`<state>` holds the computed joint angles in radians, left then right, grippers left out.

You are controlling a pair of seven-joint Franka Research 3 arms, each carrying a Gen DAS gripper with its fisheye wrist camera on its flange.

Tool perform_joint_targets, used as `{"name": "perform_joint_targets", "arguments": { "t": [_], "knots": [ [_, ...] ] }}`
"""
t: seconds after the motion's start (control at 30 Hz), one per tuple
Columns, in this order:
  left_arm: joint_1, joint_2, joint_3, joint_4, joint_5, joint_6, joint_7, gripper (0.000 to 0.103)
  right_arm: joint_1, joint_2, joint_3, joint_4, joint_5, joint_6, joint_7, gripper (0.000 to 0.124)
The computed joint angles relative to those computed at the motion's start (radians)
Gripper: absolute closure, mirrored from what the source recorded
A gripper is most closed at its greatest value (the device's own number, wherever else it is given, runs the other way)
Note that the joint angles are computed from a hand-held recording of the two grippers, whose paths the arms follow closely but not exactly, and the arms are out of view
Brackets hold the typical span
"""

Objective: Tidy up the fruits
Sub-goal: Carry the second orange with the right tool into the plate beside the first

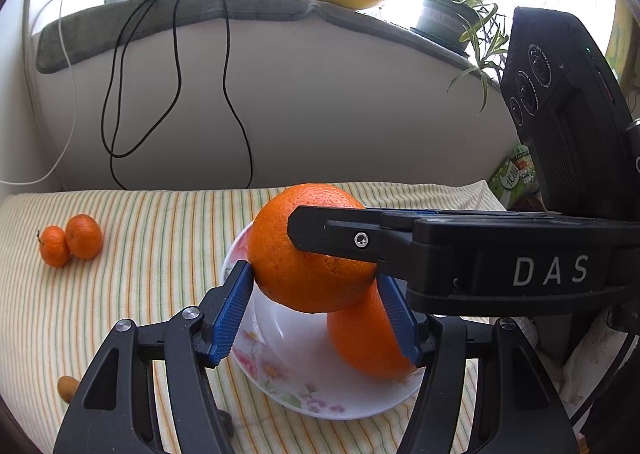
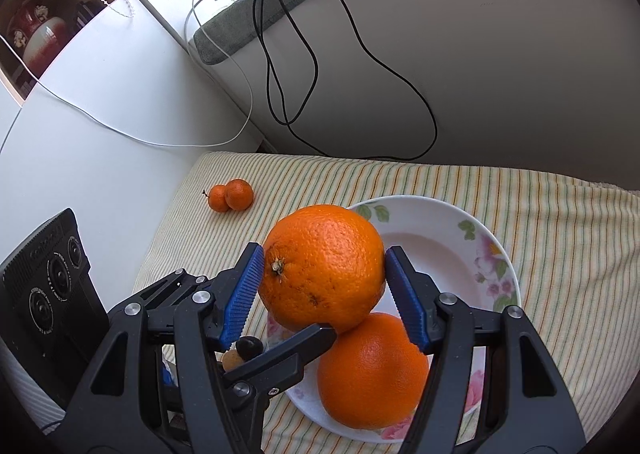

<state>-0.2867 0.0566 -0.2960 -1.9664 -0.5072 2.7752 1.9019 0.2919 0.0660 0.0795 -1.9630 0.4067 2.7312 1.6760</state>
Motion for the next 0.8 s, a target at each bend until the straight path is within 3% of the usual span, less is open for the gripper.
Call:
{"name": "perform_joint_targets", "arguments": {
  "t": [0.37,0.8],
  "knots": [
    [0.008,0.039,-0.019,0.045,0.044,-0.011,-0.017,0.039,-0.014,-0.006,-0.009,-0.014,0.008,0.012,0.002,0.058],
    [-0.001,0.011,-0.018,0.035,0.049,0.018,0.009,0.040,-0.003,-0.004,-0.012,-0.004,-0.105,0.013,0.092,0.057]
  ]
}}
